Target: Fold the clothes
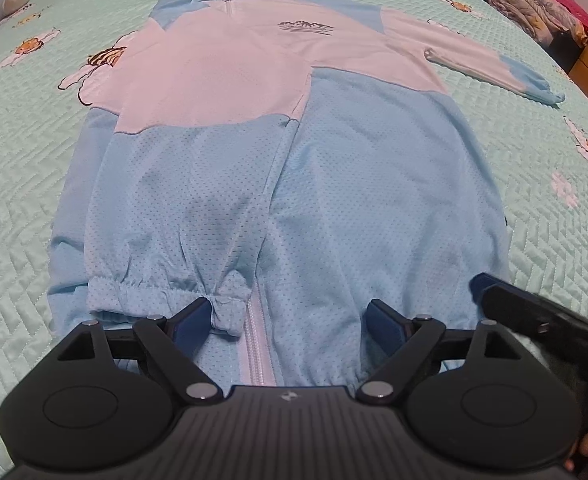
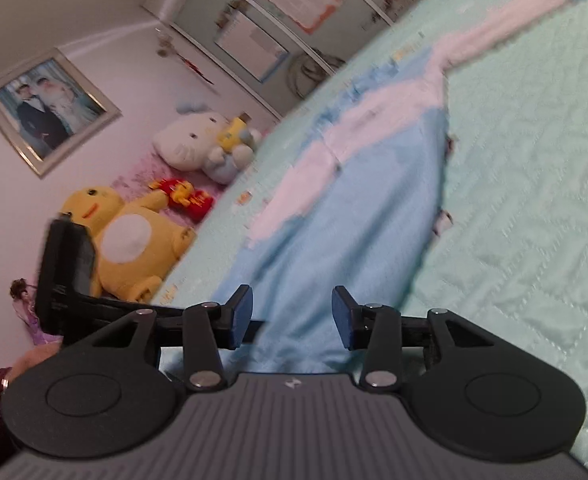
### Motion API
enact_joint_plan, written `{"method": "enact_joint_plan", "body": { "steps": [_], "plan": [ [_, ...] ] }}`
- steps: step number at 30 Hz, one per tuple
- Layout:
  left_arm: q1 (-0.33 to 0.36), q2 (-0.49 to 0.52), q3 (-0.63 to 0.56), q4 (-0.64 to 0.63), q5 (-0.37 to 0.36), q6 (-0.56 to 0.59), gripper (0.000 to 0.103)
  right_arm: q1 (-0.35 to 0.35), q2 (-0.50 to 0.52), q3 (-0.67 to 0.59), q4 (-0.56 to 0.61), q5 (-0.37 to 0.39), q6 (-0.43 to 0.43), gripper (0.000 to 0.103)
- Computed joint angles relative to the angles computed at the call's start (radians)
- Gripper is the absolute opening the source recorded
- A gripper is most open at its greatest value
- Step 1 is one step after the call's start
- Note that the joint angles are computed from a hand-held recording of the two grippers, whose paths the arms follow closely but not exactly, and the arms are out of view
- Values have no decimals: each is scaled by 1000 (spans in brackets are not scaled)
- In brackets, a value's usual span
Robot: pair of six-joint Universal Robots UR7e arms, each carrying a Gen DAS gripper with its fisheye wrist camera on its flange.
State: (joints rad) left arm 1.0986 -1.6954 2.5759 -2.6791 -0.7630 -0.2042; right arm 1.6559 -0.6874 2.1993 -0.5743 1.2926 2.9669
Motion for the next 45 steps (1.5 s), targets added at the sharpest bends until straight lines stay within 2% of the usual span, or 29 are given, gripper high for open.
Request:
{"method": "enact_joint_plan", "body": {
  "steps": [7, 12, 16, 19, 21, 23, 25, 27, 30, 34, 37, 39, 41, 42, 43, 45],
  "plan": [
    [6, -34, -18, 37, -48, -48, 86, -14, -9, 39, -95, -35, 7, 45],
    [-20, -74, -23, 78, -86, -80, 75, -25, 1, 20, -61, -18, 14, 45],
    [-46, -97, -14, 17, -165, -39, 67, -21, 4, 21, -65, -10, 7, 45],
    [-52, -55, -13, -70, -191, 21, 60, -31, 3, 24, -68, -25, 13, 45],
    [-28, -7, -30, -100, -214, 45, 54, -33, -2, 27, -67, -25, 18, 45],
    [18, 41, -57, -94, -241, 35, 45, -34, -7, 30, -65, -24, 23, 45],
    [59, 78, -85, -57, -259, -2, 41, -37, -15, 34, -64, -24, 31, 45],
    [66, 83, -91, -48, -261, -11, 38, -43, -28, 45, -71, -29, 48, 45],
    [68, 85, -103, -27, -266, -23, 38, -65, -62, 92, -148, -57, 90, 45],
    [60, 91, -126, -45, -325, -15, 38, -98, -123, 130, -250, -74, 216, 47],
    [37, 117, -150, -74, -336, 6, 38, -91, -159, 114, -295, -19, 336, 52],
    [23, 151, -176, -89, -317, 21, 38, -69, -169, 69, -286, 48, 421, 54],
    [20, 198, -208, -115, -295, 28, 40, -29, -158, -2, -249, 150, 488, 55],
    [22, 222, -224, -124, -290, 22, 40, -21, -140, -44, -229, 163, 505, 55],
    [30, 246, -240, -136, -295, 15, 40, -16, -120, -86, -209, 164, 519, 55],
    [46, 290, -266, -152, -314, 10, 40, -32, -74, -169, -162, 85, 522, 55]
  ]
}}
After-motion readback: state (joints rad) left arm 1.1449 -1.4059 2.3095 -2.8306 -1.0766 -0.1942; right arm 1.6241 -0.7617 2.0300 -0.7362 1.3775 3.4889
